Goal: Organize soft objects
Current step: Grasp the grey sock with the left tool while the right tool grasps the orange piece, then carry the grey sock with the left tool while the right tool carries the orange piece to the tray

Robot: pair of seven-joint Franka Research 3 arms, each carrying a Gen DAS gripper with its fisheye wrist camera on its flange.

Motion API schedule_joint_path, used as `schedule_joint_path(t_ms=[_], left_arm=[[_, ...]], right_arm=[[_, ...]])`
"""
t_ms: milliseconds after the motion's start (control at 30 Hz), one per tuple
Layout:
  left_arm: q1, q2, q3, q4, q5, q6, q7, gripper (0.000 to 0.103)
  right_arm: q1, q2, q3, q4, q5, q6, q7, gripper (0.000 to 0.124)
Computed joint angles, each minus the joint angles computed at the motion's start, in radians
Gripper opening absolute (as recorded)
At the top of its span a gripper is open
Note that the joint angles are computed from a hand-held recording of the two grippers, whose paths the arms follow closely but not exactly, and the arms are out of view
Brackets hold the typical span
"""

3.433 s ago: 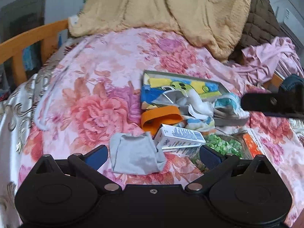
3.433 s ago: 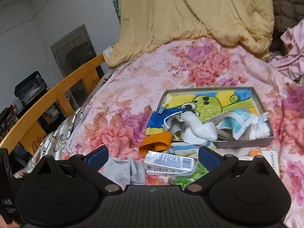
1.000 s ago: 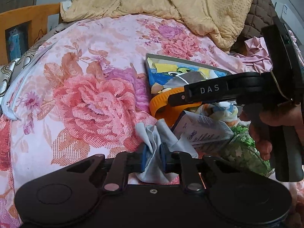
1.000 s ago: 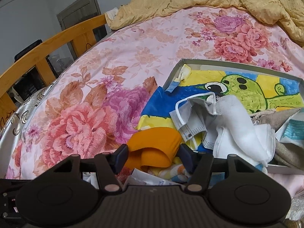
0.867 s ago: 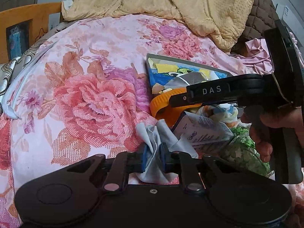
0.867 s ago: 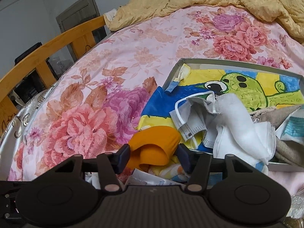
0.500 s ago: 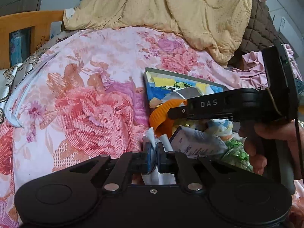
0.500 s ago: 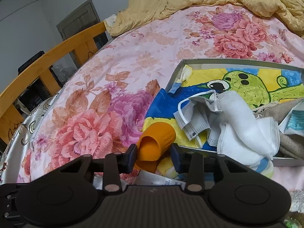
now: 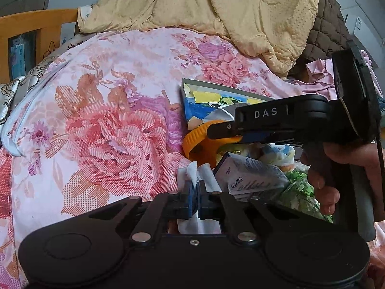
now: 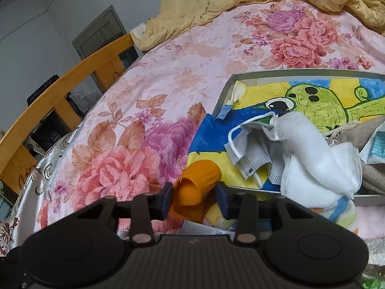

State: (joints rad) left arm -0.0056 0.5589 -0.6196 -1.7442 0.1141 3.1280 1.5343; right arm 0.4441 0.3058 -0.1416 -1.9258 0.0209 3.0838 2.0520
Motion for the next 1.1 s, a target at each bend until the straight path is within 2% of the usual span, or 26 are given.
schedule_joint_path(t_ms=[67, 133, 233, 500, 667, 767, 900, 967, 1100], left_arm=[[0.007, 0.004, -0.009, 0.0, 0.001, 0.005, 0.005, 0.002], [0.011, 0.007, -0.014, 0.0, 0.006, 0.012, 0.007, 0.002], [0.005, 0.005, -0.007, 0.001, 0.011, 0.016, -0.001, 0.002], [-0.011, -0.012, 0.018, -0.007, 0.025, 0.028, -0.035, 0.002], [-0.009, -0.007, 0.016, -0.005, 0.045, 0.035, -0.037, 0.001], [0.005, -0.005, 0.001, -0.017, 0.06, 0.072, -0.041, 0.001], [0.021, -0.003, -0.009, -0.032, 0.11, 0.136, -0.068, 0.001], [0.01, -0.008, 0.008, -0.035, 0.133, 0.155, -0.093, 0.001], [-0.026, -0.028, 0.06, -0.04, 0.168, 0.183, -0.15, 0.001]], right_arm=[[0.015, -0.001, -0.014, 0.0, -0.013, 0.006, 0.005, 0.033], [0.035, -0.004, -0.035, -0.002, -0.033, 0.011, 0.015, 0.021], [0.056, -0.009, -0.055, -0.008, -0.061, 0.015, 0.022, 0.015], [0.075, -0.023, -0.073, -0.022, -0.106, 0.017, 0.037, 0.007], [0.093, -0.031, -0.092, -0.033, -0.137, 0.036, 0.051, 0.005], [0.111, -0.04, -0.111, -0.043, -0.151, 0.054, 0.058, 0.005], [0.179, -0.061, -0.187, -0.069, -0.186, 0.093, 0.087, 0.004], [0.212, -0.075, -0.225, -0.088, -0.192, 0.113, 0.095, 0.003], [0.318, -0.101, -0.342, -0.128, -0.195, 0.154, 0.107, 0.003]])
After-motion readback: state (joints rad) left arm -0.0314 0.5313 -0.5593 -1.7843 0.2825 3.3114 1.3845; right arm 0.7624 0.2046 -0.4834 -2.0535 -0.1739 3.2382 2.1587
